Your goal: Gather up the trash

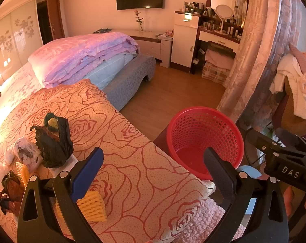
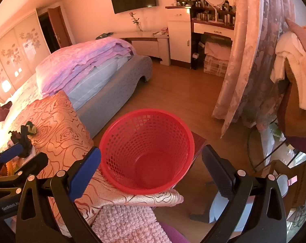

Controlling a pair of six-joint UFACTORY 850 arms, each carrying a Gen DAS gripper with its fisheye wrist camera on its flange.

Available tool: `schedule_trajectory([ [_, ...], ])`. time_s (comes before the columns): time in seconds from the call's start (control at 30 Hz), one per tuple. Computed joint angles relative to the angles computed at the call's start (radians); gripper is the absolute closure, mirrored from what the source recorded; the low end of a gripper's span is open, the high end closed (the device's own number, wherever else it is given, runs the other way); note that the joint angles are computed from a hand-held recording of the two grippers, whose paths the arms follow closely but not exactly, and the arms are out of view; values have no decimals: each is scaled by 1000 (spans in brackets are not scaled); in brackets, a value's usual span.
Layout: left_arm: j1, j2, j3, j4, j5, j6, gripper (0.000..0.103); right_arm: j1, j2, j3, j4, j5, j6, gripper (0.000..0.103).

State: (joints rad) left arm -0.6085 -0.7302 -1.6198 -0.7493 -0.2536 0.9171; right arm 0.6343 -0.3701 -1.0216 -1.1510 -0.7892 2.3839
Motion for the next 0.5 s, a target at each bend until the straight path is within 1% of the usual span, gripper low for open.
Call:
schedule_trajectory([
  [0.5, -1, 2, 2, 6, 1, -6, 8, 1, 7, 9, -2, 2, 9, 7],
])
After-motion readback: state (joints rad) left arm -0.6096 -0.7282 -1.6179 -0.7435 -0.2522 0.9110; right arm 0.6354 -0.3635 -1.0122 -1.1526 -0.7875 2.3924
